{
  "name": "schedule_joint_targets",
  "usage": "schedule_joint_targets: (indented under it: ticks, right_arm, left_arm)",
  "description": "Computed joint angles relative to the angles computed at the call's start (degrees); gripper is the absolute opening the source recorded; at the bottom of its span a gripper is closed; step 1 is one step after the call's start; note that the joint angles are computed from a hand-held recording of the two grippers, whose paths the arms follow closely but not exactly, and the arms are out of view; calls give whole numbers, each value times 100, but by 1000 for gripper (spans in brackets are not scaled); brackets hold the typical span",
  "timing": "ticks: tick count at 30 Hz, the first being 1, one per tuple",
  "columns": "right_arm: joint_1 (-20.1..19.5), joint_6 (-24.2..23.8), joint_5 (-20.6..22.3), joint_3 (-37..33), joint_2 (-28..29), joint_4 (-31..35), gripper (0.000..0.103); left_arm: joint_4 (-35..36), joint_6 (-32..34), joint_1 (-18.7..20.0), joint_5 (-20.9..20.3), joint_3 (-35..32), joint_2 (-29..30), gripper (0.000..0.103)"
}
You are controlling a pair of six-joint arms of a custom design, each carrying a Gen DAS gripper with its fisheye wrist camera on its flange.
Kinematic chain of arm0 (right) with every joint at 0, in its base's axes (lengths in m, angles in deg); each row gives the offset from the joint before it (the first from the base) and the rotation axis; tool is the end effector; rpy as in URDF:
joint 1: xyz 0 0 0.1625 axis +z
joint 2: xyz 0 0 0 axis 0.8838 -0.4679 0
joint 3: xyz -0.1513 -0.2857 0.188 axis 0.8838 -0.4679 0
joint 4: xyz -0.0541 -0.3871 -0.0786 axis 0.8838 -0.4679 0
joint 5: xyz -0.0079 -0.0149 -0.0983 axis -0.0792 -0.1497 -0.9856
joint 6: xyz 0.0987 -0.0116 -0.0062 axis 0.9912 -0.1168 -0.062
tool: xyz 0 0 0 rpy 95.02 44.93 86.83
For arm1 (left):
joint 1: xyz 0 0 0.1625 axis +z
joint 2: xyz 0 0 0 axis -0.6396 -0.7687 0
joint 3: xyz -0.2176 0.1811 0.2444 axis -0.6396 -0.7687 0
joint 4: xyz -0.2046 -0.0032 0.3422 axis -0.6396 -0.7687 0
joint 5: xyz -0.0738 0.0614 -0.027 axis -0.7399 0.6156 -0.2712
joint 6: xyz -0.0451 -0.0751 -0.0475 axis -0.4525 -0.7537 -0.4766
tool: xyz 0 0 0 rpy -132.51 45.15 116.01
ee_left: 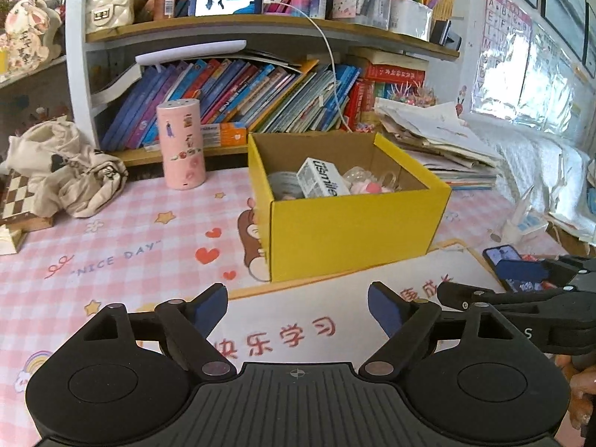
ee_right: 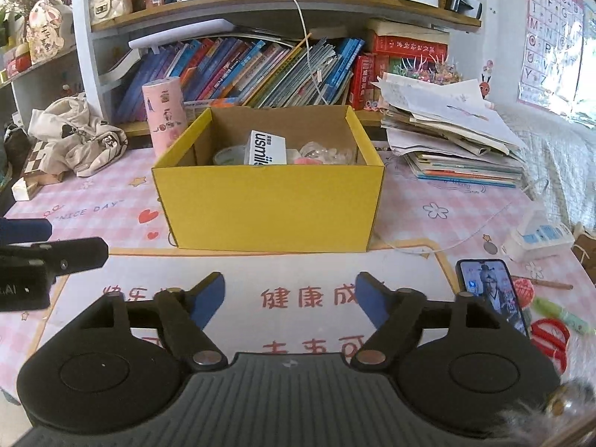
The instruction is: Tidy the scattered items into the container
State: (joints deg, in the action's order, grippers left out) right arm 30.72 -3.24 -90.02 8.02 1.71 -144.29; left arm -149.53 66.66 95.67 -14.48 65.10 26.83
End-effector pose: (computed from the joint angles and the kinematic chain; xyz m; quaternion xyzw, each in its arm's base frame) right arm 0.1366 -0.8053 0.2282 0.2340 -0.8466 0.3743 0.2975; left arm -0.2902 -0.7941 0.1010 0.2119 0.8453 -0.3915 0.2955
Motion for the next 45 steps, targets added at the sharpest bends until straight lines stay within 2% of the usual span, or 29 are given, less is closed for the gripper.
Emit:
schedule_joint_targets:
  ticks: [9,17,28,33,45]
  right_arm:
    - [116,-52,51,379,-121,-171,95]
    - [269,-123,-81,482,-38,-345,103]
    - [412,-189,-252,628,42,-459,103]
    - [464,-212,-301,663,67,-485,103]
    - [556,-174,-411,723,117,-544,103]
  left_arm:
    - [-647,13,-43,344,1012,-539,93]
    - [-695,-291,-24,582,1686,-998,96]
    - [-948,-537,37,811,2259,-1378,100]
    - [-838,-730,62,946,2419,-1479,100]
    - [-931,-774,103,804,2757,-1727,103]
